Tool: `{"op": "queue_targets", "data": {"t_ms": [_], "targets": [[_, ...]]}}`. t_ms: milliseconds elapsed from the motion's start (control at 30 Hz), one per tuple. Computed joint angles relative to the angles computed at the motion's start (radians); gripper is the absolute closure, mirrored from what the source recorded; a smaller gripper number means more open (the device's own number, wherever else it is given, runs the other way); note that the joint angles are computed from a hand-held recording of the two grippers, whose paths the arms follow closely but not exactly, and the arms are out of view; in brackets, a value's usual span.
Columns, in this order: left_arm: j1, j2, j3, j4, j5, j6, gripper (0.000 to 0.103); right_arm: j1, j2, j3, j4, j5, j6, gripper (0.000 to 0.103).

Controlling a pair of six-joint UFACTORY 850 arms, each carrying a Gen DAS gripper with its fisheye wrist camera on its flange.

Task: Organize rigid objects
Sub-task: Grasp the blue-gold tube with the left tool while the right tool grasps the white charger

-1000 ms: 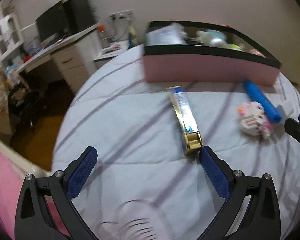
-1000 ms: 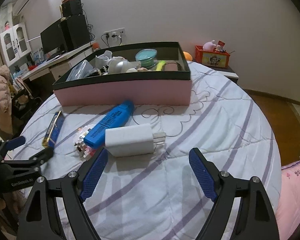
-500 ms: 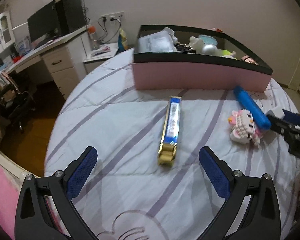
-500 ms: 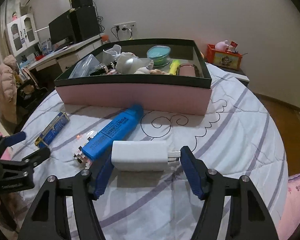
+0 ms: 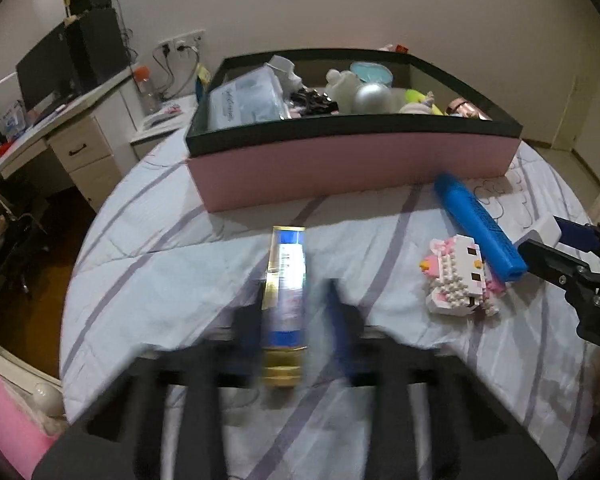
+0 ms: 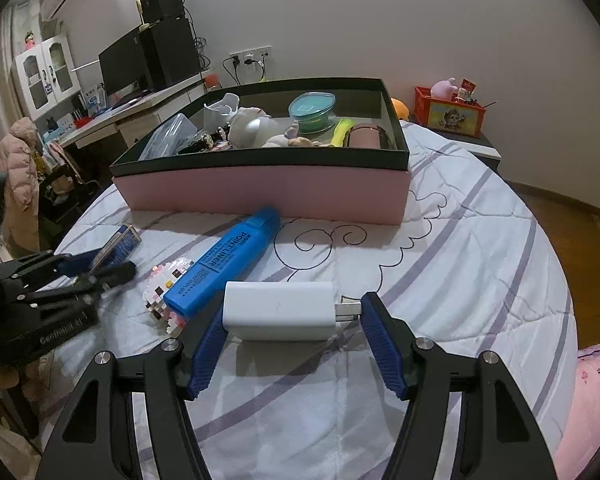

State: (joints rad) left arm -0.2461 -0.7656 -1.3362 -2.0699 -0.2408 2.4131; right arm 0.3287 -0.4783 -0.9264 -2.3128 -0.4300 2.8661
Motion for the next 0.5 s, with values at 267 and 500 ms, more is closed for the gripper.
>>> {"op": "queue_targets", "data": {"t_ms": [267,500], "targets": [[0.025,0.057,0.071,0.022,-0.096,0.002,0.088,0.021,0.021,0.027,0.03,-0.053,-0.001,0.036],[0.042,0.151,0.2,-0.162,-0.259,0.157,0.088,0.075,0.088,0.094,0.062,-0.179,0.004,0.036]]}}
